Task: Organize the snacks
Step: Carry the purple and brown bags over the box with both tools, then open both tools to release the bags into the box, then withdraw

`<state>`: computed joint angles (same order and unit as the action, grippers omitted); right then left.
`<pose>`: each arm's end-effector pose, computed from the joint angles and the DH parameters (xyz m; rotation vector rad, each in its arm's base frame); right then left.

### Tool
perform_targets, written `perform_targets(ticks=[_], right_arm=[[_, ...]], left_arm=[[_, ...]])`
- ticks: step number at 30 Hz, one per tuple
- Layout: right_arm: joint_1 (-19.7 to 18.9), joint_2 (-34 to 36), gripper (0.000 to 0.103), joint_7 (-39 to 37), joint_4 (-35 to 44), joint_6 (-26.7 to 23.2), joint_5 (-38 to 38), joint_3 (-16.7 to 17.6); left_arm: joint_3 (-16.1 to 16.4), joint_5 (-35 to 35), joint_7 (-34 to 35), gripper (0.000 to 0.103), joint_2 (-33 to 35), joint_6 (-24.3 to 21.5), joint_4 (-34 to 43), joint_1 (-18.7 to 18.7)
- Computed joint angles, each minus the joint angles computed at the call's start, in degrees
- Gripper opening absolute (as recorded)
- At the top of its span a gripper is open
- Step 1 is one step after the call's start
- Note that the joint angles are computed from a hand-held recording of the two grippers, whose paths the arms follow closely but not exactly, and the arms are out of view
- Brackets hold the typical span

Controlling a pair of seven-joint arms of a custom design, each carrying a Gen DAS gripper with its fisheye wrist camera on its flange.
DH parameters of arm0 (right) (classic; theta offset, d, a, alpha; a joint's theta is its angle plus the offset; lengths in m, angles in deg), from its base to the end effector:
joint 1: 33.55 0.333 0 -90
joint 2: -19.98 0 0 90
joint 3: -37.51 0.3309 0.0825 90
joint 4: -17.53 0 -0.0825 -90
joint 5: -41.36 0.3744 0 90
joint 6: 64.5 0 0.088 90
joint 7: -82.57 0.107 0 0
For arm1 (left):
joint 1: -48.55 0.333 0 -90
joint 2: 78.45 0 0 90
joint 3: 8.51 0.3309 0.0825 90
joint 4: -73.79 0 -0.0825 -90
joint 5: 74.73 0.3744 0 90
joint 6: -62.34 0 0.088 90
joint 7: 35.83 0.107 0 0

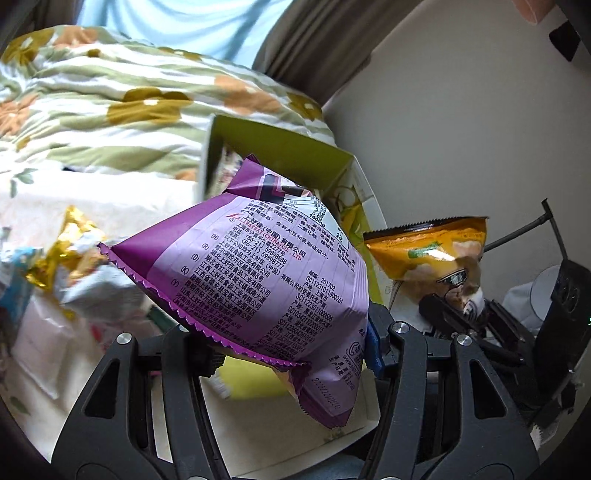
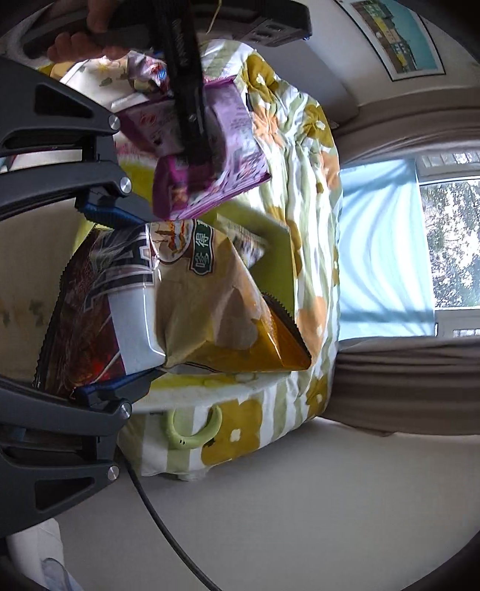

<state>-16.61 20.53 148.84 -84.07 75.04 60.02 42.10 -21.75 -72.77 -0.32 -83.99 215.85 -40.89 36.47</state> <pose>0.5616 0.2222 0.6335 -2.1886 1.1373 -0.3447 0.5119 -0.2494 0.6090 -2.3995 1.4614 -1.1303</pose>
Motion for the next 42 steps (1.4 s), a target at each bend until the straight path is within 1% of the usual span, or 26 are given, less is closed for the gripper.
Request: perform_targets(ticks=[3,6,7,8,9,10,11,14,17,19,21,25,27,30,34,35,37,39,40,42], right_arm=[[-0.93,1.72,0.059,-2.06,1.96,-1.34,1.81,-0.6],[-1.87,3.53,0.059,-4.19,3.93,-2.96,2.77,-0.74],[-2.22,3.58,0.059,-4.97,3.88,-3.21,3.28,-0.74],[-2.61,4.21,0.058,-5.82,4.56,-3.87,4.08,-0.77],[-2.88,4.33,0.059,-6.32,4.6,-4.16,4.67,-0.71],[-3.19,4.84,0.059,-6.96,5.09,-4.71,5.49,-0.68],[-3.53,5.47,0.059,-7.52,5.8,-5.29,6.06,-0.69],[-4.22,6.26,0.059,-8.88,6.28,-6.51,7.21,-0.54],[-4.54,7.63,0.059,-9.1,7.75,-7.9,7.18,-0.39],[-4.32,8.06,0.059,-8.77,8.1,-7.73,6.15,-0.19],[-4.11,8.8,0.059,-8.27,8.9,-7.64,5.37,-0.01],[-4.2,10.77,0.059,-7.2,11.37,-9.98,6.1,0.53],[-3.89,11.58,0.06,-6.48,12.12,-10.21,5.37,0.69],[-3.25,13.66,0.06,-4.14,14.4,-11.75,2.87,0.66],[-3.54,15.82,0.06,-3.01,16.82,-12.97,2.89,1.1],[-3.57,16.19,0.062,-2.93,17.22,-13.05,2.82,1.19],[-3.72,16.67,0.071,-3.29,17.69,-13.34,2.89,1.43],[-3.95,15.81,0.094,-3.83,16.38,-12.31,3.56,1.6],[-4.08,15.15,0.096,-4.27,15.34,-11.33,4.05,1.65],[-4.36,13.4,0.098,-5.64,12.65,-9.29,4.98,1.66]], left_arm=[[-0.8,2.81,-2.05,0.054,5.02,-2.12,4.63,-0.65],[-0.37,4.29,-4.38,0.055,9.46,-3.24,8.6,-1.77],[-0.09,5.29,-5.2,0.062,11.11,-4.93,10.49,-2.23],[0.26,6.57,-6.4,0.077,12.31,-8.09,12.37,-2.83],[0.67,8.6,-8.59,0.085,13.74,-11.46,14.6,-3.69],[1.15,10.3,-10.48,0.094,14.21,-13.37,15.43,-4.34],[1.53,12.11,-12.57,0.095,14.17,-15.0,15.73,-4.99],[1.6,14.23,-14.98,0.095,13.12,-17.71,15.33,-5.7],[1.13,17.42,-16.83,0.095,11.72,-21.6,15.65,-6.49],[0.81,18.95,-16.34,0.095,11.8,-23.53,16.92,-6.65],[0.53,19.8,-14.35,0.095,11.24,-25.36,17.4,-6.61],[0.25,22.65,-12.27,0.095,12.22,-28.84,20.25,-7.18],[0.23,23.36,-11.72,0.095,12.24,-29.47,20.64,-7.41],[0.21,22.24,-9.96,0.095,12.16,-29.96,20.73,-7.2],[0.3,21.5,-8.76,0.095,12.23,-30.88,20.88,-7.05],[0.3,21.47,-8.65,0.095,11.94,-30.49,20.43,-7.02],[0.23,22.11,-9.05,0.095,11.51,-30.14,19.8,-7.12],[0.07,22.4,-9.05,0.095,11.5,-30.83,19.8,-7.26],[-0.01,22.6,-9.09,0.095,11.47,-31.24,19.74,-7.36],[-0.13,22.67,-9.23,0.095,11.24,-31.34,19.3,-7.47]])
